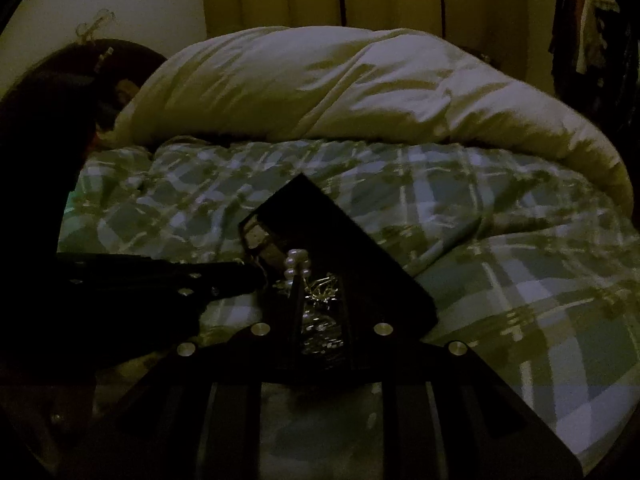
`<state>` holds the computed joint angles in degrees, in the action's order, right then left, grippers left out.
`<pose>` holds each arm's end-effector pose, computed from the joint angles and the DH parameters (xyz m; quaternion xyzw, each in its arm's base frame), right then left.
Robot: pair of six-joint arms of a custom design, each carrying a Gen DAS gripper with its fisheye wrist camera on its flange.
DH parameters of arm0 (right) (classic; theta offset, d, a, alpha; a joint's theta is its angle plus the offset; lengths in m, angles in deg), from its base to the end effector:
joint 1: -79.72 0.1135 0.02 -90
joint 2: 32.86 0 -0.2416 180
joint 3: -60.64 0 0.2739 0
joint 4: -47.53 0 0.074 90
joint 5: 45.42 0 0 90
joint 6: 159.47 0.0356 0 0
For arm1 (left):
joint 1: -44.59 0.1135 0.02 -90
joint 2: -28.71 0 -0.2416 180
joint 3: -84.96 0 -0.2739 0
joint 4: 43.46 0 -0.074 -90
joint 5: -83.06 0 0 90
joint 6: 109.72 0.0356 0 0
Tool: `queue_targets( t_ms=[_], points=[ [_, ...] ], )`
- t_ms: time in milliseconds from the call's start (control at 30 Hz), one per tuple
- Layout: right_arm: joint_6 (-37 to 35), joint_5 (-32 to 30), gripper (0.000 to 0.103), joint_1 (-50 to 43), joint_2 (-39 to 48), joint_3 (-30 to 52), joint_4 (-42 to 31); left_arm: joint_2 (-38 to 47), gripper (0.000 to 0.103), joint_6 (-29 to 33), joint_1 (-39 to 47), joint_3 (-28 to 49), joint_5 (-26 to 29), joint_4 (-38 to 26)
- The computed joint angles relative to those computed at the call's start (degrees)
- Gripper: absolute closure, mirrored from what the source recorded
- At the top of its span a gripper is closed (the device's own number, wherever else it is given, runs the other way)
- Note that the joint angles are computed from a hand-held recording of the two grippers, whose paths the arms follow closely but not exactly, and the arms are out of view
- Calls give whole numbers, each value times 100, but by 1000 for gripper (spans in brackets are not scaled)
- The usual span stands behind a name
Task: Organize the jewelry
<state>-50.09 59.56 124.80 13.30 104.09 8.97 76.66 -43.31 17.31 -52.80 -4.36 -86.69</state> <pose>0.1532 0.1406 0.2033 -0.1484 0.8925 0.1177 0.4093 0.1794 -0.0943 0.1830 0.0380 0.9355 -0.1696 0.3076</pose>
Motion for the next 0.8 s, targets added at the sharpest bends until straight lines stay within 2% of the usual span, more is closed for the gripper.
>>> queue_targets(
  t_ms=[133,200,267,367,400,567,600,667,700,733,800],
  points=[
    [-83,390,85,96,107,10,-12,145,91,-33,-8,-56,97,278],
    [-86,482,85,102,177,24,-30,138,82,-22,-56,-94,7,402],
    [-28,466,83,33,211,30,-42,100,65,-63,-78,-128,-188,421],
    [47,457,65,-82,65,-42,-34,-73,48,-130,145,-227,-191,360],
    [42,437,59,-92,-9,-76,-5,-213,46,-146,296,-284,-116,304],
    [-60,904,57,229,53,-18,-37,-794,26,1,827,-344,-109,-170],
    [-66,930,57,273,56,-4,-58,-911,24,58,949,-347,-137,-288],
    [-48,1030,43,340,18,10,-95,-1103,18,199,1193,-330,-190,-532],
    [-33,1128,29,379,-39,-1,-99,-1238,16,320,1384,-306,-240,-736],
    [-34,1226,27,429,-148,-20,-109,-1308,11,386,1504,-284,-274,-863],
    [-67,1270,27,459,-242,4,-178,-1499,9,626,1948,-229,-238,-1199]
  ],
)
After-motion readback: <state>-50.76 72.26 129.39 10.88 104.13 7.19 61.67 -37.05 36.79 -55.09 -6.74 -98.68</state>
